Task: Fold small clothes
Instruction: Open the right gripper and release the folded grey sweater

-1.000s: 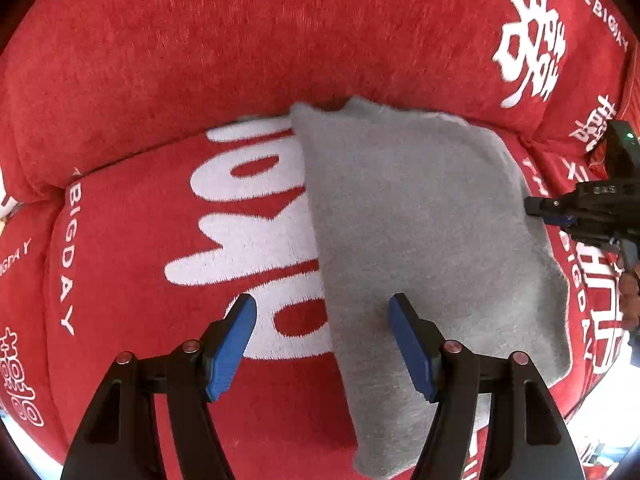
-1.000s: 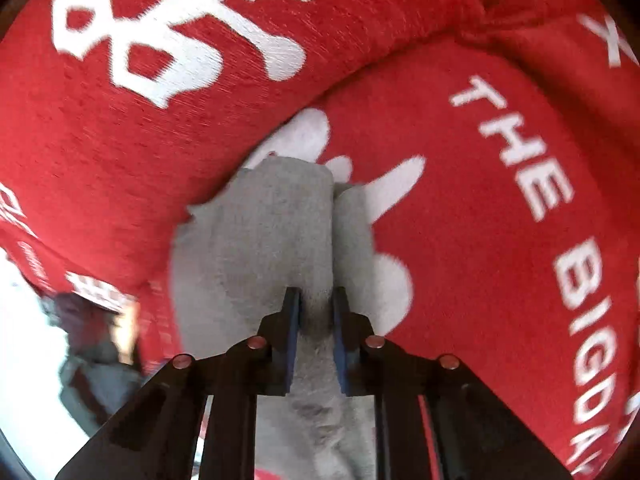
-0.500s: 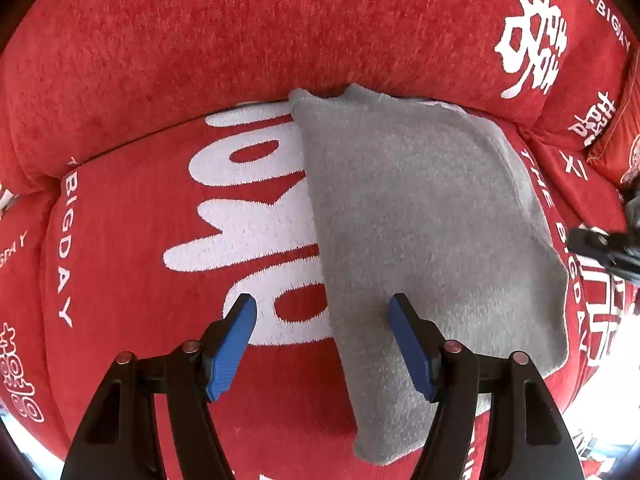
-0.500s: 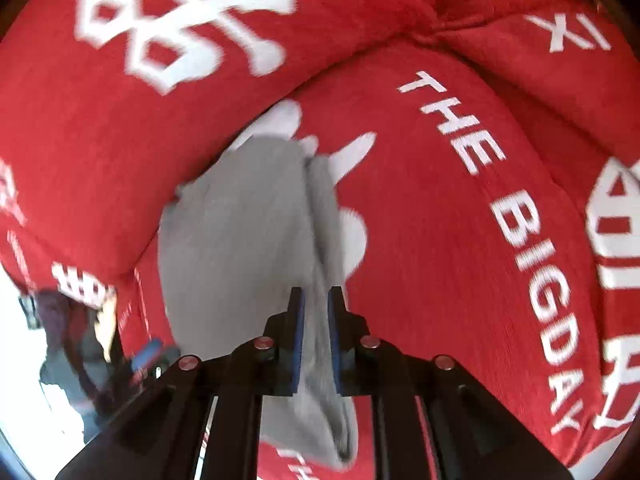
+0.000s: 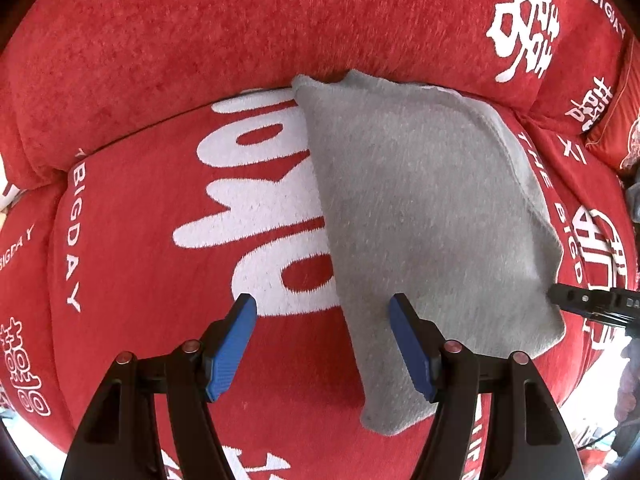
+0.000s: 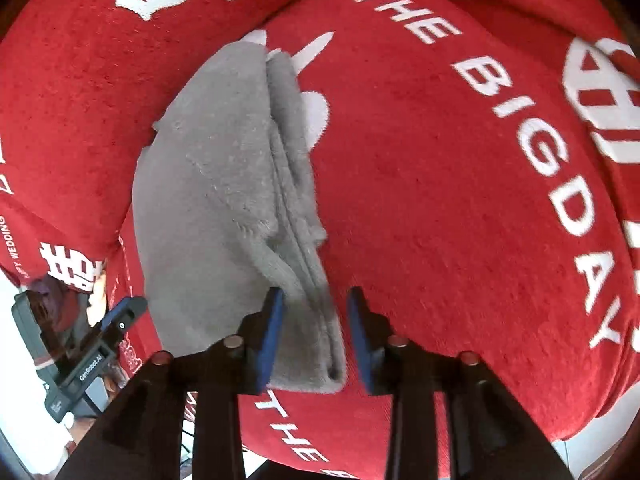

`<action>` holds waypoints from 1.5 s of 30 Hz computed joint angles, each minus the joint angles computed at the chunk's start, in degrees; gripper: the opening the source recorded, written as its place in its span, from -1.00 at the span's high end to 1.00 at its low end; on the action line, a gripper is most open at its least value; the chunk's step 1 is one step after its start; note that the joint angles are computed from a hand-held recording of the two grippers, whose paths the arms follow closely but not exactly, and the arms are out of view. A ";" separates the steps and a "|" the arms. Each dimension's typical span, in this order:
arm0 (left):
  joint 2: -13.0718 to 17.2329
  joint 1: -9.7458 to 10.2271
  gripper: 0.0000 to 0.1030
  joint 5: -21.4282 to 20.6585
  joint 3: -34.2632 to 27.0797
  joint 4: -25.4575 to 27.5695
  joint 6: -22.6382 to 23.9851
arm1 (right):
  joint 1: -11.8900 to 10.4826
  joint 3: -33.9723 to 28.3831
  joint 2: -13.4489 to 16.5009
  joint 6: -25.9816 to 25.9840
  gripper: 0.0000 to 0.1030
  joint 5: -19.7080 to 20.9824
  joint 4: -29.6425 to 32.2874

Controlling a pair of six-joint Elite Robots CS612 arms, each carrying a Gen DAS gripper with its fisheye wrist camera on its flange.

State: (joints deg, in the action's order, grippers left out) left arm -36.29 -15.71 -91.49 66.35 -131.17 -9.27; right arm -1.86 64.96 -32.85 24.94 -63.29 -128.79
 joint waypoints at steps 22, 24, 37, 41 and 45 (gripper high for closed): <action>-0.45 -0.27 -1.00 0.56 0.42 2.13 0.28 | 0.12 1.14 -1.23 0.25 -0.19 1.12 -2.71; -0.19 -0.19 -1.00 0.22 0.00 2.89 0.21 | 0.02 1.10 -1.15 0.65 -0.22 1.41 -2.97; 2.56 2.16 -1.00 -11.33 -4.29 10.10 -1.50 | -0.24 -1.31 0.05 -1.41 -0.24 2.78 -1.44; 3.30 3.18 -1.00 -15.15 -5.32 9.02 -4.51 | -0.48 -2.27 0.59 -1.89 -0.24 3.08 -0.87; 4.54 3.84 -1.00 -17.12 -7.46 8.82 -5.89 | -0.92 -3.67 1.45 -2.35 -0.24 3.83 -1.35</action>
